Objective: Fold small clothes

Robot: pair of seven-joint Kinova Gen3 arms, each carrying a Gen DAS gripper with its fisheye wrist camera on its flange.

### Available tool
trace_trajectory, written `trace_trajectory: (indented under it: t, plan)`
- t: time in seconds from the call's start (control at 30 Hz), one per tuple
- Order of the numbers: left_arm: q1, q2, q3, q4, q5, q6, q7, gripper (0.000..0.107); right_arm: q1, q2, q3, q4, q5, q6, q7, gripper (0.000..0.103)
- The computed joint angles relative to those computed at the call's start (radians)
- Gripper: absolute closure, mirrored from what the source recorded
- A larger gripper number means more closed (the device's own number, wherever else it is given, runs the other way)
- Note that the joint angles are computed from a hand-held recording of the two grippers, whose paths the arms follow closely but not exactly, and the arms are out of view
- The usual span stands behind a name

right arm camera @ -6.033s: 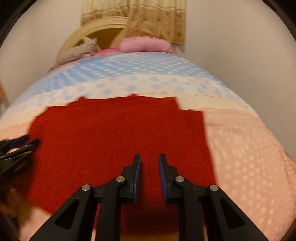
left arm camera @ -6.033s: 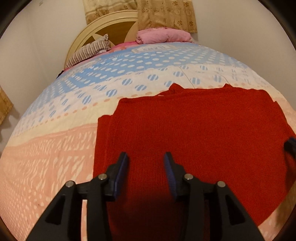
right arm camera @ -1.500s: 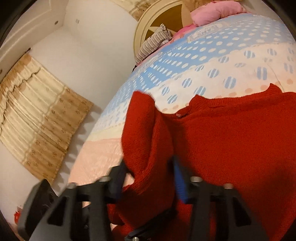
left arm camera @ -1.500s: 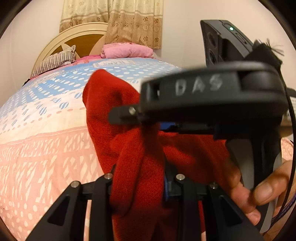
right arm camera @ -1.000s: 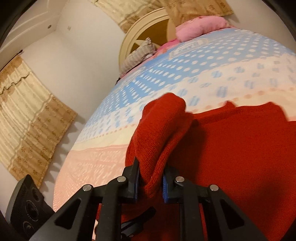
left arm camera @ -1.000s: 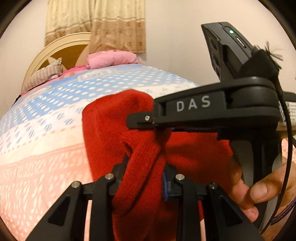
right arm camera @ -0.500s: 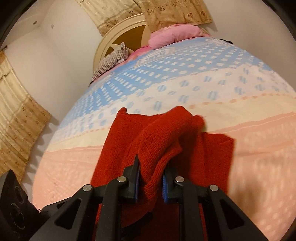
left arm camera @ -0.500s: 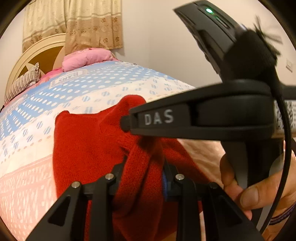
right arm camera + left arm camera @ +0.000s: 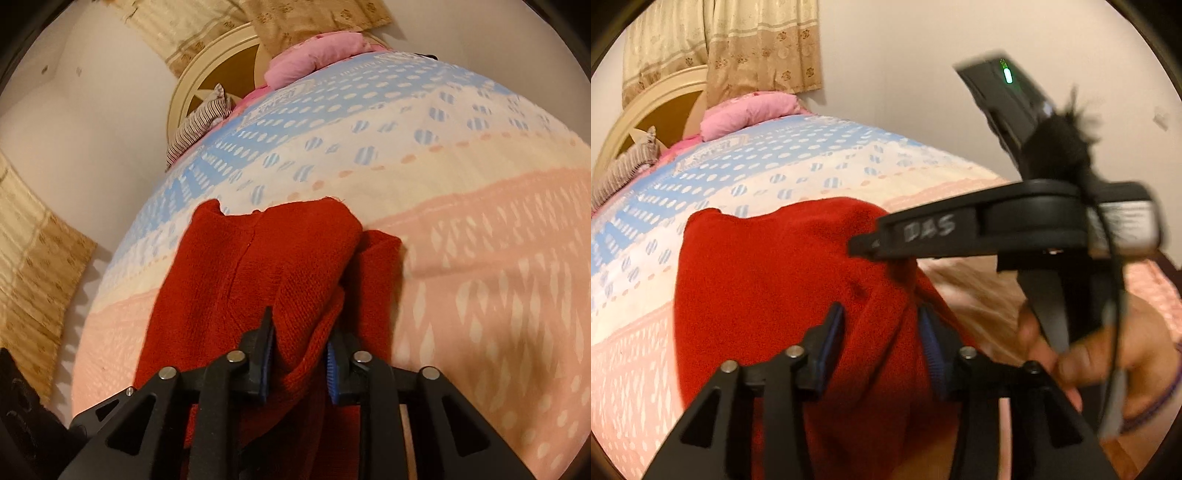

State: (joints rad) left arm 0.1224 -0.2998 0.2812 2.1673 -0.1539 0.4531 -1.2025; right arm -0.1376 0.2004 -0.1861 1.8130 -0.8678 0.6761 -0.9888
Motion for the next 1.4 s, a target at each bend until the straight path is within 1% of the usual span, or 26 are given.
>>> trace_trajectory:
  t: [0.03, 0.07, 0.1, 0.17, 0.2, 0.23, 0.27, 0.33, 0.4, 0.47, 0.53, 0.6, 0.67, 0.7, 0.73, 0.77, 0.8, 0.83, 0.9, 1.0, 1.03, 1.1, 1.17, 1.23, 1.3, 1.4]
  plan:
    - [0.028, -0.038, -0.040, 0.017, 0.034, 0.003, -0.041, 0.044, 0.005, -0.012, 0.004, 0.011, -0.005, -0.002, -0.008, 0.068]
    - [0.057, -0.084, -0.078, 0.038, 0.065, 0.005, -0.075, 0.028, 0.013, -0.036, 0.011, 0.031, -0.014, -0.010, -0.015, 0.067]
    - [0.092, -0.131, -0.125, 0.057, 0.079, 0.023, -0.094, 0.021, 0.022, -0.058, 0.017, 0.051, -0.032, -0.016, -0.007, 0.067]
    - [0.140, -0.223, -0.204, 0.099, 0.124, 0.037, -0.142, 0.020, 0.038, -0.126, 0.040, 0.106, -0.067, -0.027, 0.002, 0.067]
    - [0.148, -0.270, -0.235, 0.114, 0.122, 0.066, -0.141, 0.020, 0.035, -0.157, 0.054, 0.128, -0.071, -0.032, -0.003, 0.067]
    - [0.137, -0.305, -0.248, 0.128, 0.134, 0.078, -0.145, 0.020, 0.023, -0.190, 0.077, 0.153, -0.084, -0.036, 0.005, 0.067]
    - [0.107, -0.333, -0.253, 0.138, 0.155, 0.092, -0.163, 0.020, 0.029, -0.236, 0.083, 0.185, -0.106, -0.027, 0.029, 0.067]
    - [0.034, -0.367, -0.271, 0.152, 0.189, 0.131, -0.183, 0.020, -0.006, -0.299, 0.108, 0.221, -0.105, -0.033, 0.032, 0.066]
    - [0.009, -0.347, -0.323, 0.145, 0.219, 0.168, -0.189, 0.020, -0.031, -0.360, 0.083, 0.246, -0.043, -0.064, -0.021, 0.066]
    - [-0.011, -0.346, -0.363, 0.152, 0.255, 0.179, -0.191, 0.020, -0.038, -0.399, 0.023, 0.254, 0.038, -0.100, -0.088, 0.064]
    - [-0.030, -0.348, -0.364, 0.156, 0.280, 0.192, -0.191, 0.020, -0.063, -0.414, -0.002, 0.254, 0.111, -0.121, -0.150, 0.055]
    - [-0.037, -0.338, -0.370, 0.157, 0.294, 0.205, -0.201, 0.020, -0.117, -0.412, 0.006, 0.255, 0.176, -0.142, -0.210, 0.051]
    - [-0.045, -0.329, -0.365, 0.157, 0.304, 0.202, -0.212, 0.020, -0.151, -0.392, 0.000, 0.251, 0.238, -0.148, -0.278, 0.051]
    - [-0.050, -0.322, -0.361, 0.156, 0.306, 0.199, -0.216, 0.020, -0.140, -0.384, -0.028, 0.253, 0.279, -0.157, -0.318, 0.051]
    - [-0.054, -0.321, -0.357, 0.157, 0.309, 0.201, -0.219, 0.020, -0.112, -0.376, -0.074, 0.257, 0.320, -0.168, -0.354, 0.057]
    - [-0.051, -0.319, -0.362, 0.158, 0.315, 0.200, -0.226, 0.020, -0.081, -0.365, -0.121, 0.267, 0.360, -0.186, -0.380, 0.069]
    - [-0.043, -0.316, -0.377, 0.158, 0.321, 0.201, -0.239, 0.020, -0.066, -0.355, -0.149, 0.273, 0.390, -0.191, -0.398, 0.089]
    - [-0.038, -0.313, -0.387, 0.158, 0.327, 0.200, -0.250, 0.020, -0.064, -0.347, -0.158, 0.276, 0.403, -0.190, -0.426, 0.090]
    - [-0.033, -0.310, -0.404, 0.159, 0.338, 0.200, -0.272, 0.020, -0.103, -0.352, -0.121, 0.299, 0.381, -0.203, -0.464, 0.091]
    - [-0.040, -0.304, -0.413, 0.154, 0.344, 0.196, -0.296, 0.020, -0.212, -0.377, 0.013, 0.345, 0.279, -0.204, -0.431, 0.093]
    - [-0.044, -0.300, -0.411, 0.151, 0.345, 0.195, -0.302, 0.020, -0.233, -0.391, 0.036, 0.363, 0.269, -0.207, -0.427, 0.093]
    - [-0.065, -0.284, -0.386, 0.146, 0.336, 0.188, -0.304, 0.020, -0.245, -0.412, 0.066, 0.395, 0.266, -0.217, -0.399, 0.094]
    - [-0.102, -0.252, -0.332, 0.144, 0.310, 0.174, -0.288, 0.020, -0.294, -0.419, 0.154, 0.414, 0.200, -0.204, -0.331, 0.095]
    - [-0.102, -0.231, -0.325, 0.146, 0.307, 0.171, -0.288, 0.020, -0.311, -0.416, 0.205, 0.411, 0.151, -0.172, -0.277, 0.095]
    - [-0.081, -0.236, -0.352, 0.160, 0.326, 0.157, -0.301, 0.019, -0.282, -0.425, 0.182, 0.393, 0.167, -0.145, -0.287, 0.092]
    - [-0.098, -0.234, -0.329, 0.166, 0.318, 0.149, -0.291, 0.019, -0.159, -0.475, 0.050, 0.365, 0.259, -0.164, -0.397, 0.091]
